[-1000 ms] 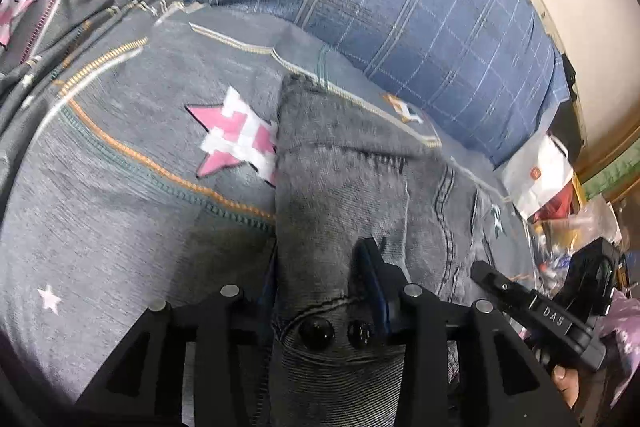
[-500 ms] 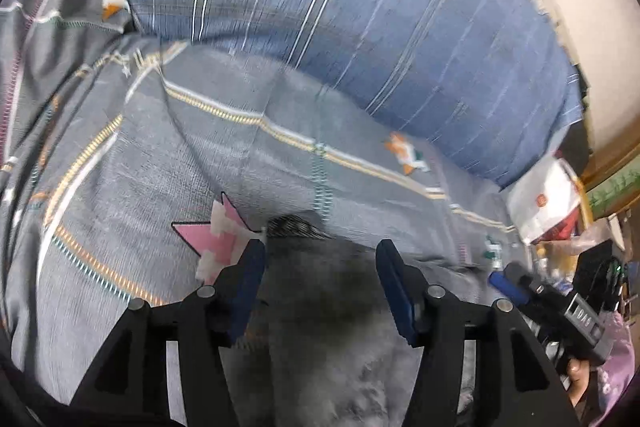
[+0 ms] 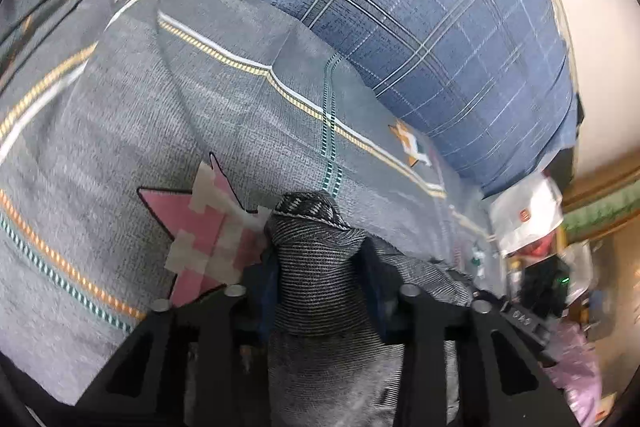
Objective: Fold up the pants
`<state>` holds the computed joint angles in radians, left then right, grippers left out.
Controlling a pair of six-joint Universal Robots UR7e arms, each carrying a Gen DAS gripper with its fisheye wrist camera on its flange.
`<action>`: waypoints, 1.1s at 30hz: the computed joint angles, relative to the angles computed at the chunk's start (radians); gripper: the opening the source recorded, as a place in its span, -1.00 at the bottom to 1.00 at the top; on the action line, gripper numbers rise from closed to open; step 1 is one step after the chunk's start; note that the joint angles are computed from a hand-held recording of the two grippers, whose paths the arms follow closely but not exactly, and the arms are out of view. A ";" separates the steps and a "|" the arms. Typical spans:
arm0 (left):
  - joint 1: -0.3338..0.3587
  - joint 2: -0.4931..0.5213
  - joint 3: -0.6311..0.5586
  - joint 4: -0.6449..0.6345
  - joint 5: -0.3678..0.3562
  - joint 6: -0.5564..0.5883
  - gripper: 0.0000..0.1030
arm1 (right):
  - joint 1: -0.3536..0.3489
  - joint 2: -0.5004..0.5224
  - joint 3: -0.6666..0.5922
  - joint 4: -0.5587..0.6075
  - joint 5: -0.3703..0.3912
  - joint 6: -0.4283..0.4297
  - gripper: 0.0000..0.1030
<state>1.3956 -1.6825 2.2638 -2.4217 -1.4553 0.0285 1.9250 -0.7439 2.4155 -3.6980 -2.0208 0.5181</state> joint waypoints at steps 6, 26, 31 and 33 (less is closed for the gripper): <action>-0.027 -0.096 0.039 -0.056 -0.098 0.076 -0.64 | 0.093 0.003 -0.017 -0.030 -0.089 -0.034 -0.70; -0.077 -0.214 0.059 0.070 0.082 -0.023 0.09 | 0.239 -0.011 0.042 -0.114 -0.239 0.083 0.15; -0.081 -0.424 0.180 0.146 0.102 -0.001 0.07 | 0.373 0.102 0.070 -0.205 -0.228 0.147 -0.01; -0.088 -0.475 0.209 0.172 0.103 0.011 0.07 | 0.389 0.122 0.066 -0.160 -0.236 0.184 -0.15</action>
